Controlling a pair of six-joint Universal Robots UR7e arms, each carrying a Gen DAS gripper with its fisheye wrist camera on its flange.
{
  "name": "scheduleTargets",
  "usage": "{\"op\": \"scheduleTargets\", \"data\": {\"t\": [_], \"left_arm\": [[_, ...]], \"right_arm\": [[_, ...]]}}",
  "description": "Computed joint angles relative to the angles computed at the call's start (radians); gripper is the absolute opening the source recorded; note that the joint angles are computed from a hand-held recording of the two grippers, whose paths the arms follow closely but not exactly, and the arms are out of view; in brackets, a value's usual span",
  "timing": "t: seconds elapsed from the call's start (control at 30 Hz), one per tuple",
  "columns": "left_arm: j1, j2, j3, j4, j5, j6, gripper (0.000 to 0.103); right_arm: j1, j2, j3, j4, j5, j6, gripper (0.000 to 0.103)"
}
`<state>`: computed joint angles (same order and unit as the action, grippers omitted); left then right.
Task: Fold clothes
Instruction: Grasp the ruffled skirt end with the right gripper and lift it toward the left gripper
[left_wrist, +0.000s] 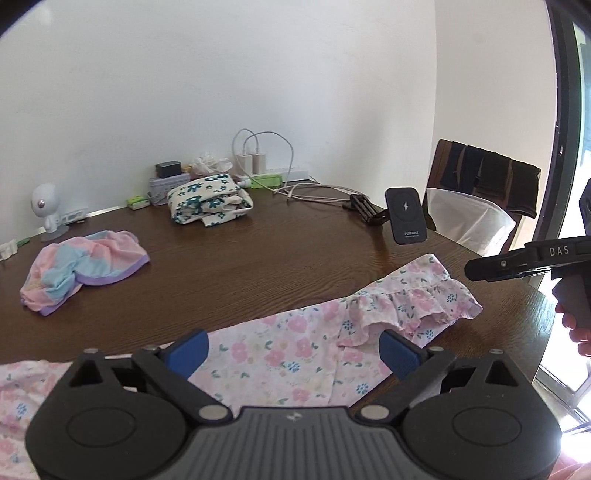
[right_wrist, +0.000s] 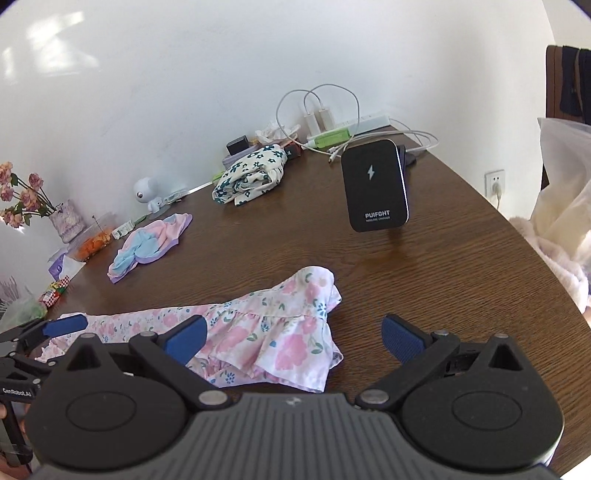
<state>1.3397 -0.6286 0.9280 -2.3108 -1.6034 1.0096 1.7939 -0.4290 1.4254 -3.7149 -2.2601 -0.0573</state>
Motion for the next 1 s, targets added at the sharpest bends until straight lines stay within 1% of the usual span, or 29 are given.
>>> {"op": "scheduleTargets", "data": {"t": [0.03,0.07,0.13,0.17,0.23,0.27,0.3,0.33,0.37,0.43,0.47,0.5,0.53,0.57,0.6,0.63,0.67,0.7,0.77,0.8,0.83,0.9,1.0], "left_arm": [[-0.009,0.012,-0.007,0.012,0.006,0.005,0.082],[-0.018,0.027,-0.017,0.026,0.018,0.008,0.077],[-0.036,0.057,-0.04,0.056,0.042,0.013,0.057],[-0.044,0.073,-0.054,0.071,0.054,0.015,0.053],[-0.056,0.104,-0.081,0.105,0.074,0.016,0.038],[-0.06,0.117,-0.094,0.121,0.083,0.016,0.035],[-0.063,0.129,-0.106,0.137,0.091,0.014,0.029],[-0.065,0.14,-0.115,0.148,0.1,0.013,0.025],[-0.068,0.147,-0.118,0.15,0.111,0.016,0.024],[-0.069,0.157,-0.121,0.154,0.123,0.023,0.018],[-0.069,0.162,-0.123,0.156,0.127,0.026,0.018],[-0.07,0.165,-0.123,0.155,0.129,0.03,0.018],[-0.07,0.165,-0.12,0.151,0.128,0.036,0.017],[-0.07,0.165,-0.118,0.148,0.127,0.039,0.017],[-0.07,0.166,-0.118,0.149,0.124,0.04,0.017],[-0.069,0.167,-0.121,0.15,0.122,0.039,0.017],[-0.068,0.168,-0.123,0.151,0.12,0.038,0.017],[-0.068,0.17,-0.125,0.152,0.117,0.038,0.016],[-0.065,0.172,-0.129,0.153,0.11,0.038,0.016],[-0.065,0.173,-0.132,0.155,0.107,0.037,0.016],[-0.064,0.174,-0.134,0.157,0.104,0.037,0.016],[-0.062,0.175,-0.138,0.16,0.099,0.037,0.016],[-0.061,0.173,-0.134,0.156,0.095,0.036,0.016]], "right_arm": [[-0.008,-0.009,0.006,0.017,0.013,0.015,0.102],[-0.017,-0.018,0.012,0.036,0.029,0.028,0.102],[-0.036,-0.04,0.025,0.091,0.069,0.059,0.099],[-0.046,-0.051,0.031,0.118,0.091,0.077,0.095],[-0.065,-0.073,0.045,0.168,0.143,0.112,0.09],[-0.075,-0.082,0.051,0.188,0.171,0.129,0.085],[-0.084,-0.089,0.056,0.2,0.195,0.139,0.081],[-0.089,-0.097,0.06,0.211,0.211,0.144,0.08],[-0.094,-0.104,0.064,0.221,0.229,0.15,0.08],[-0.107,-0.117,0.069,0.243,0.271,0.164,0.076],[-0.113,-0.123,0.07,0.257,0.295,0.17,0.069],[-0.12,-0.128,0.069,0.272,0.319,0.178,0.061],[-0.128,-0.132,0.067,0.291,0.342,0.19,0.056],[-0.135,-0.135,0.064,0.308,0.366,0.201,0.046],[-0.142,-0.137,0.061,0.32,0.389,0.214,0.041],[-0.15,-0.138,0.057,0.333,0.416,0.233,0.038],[-0.154,-0.138,0.052,0.344,0.43,0.244,0.033],[-0.158,-0.137,0.047,0.354,0.443,0.253,0.03],[-0.161,-0.132,0.037,0.359,0.453,0.259,0.028],[-0.16,-0.129,0.032,0.363,0.452,0.262,0.026],[-0.16,-0.125,0.027,0.365,0.449,0.265,0.024],[-0.159,-0.12,0.022,0.362,0.438,0.278,0.016],[-0.152,-0.121,0.022,0.371,0.408,0.286,0.009]]}}
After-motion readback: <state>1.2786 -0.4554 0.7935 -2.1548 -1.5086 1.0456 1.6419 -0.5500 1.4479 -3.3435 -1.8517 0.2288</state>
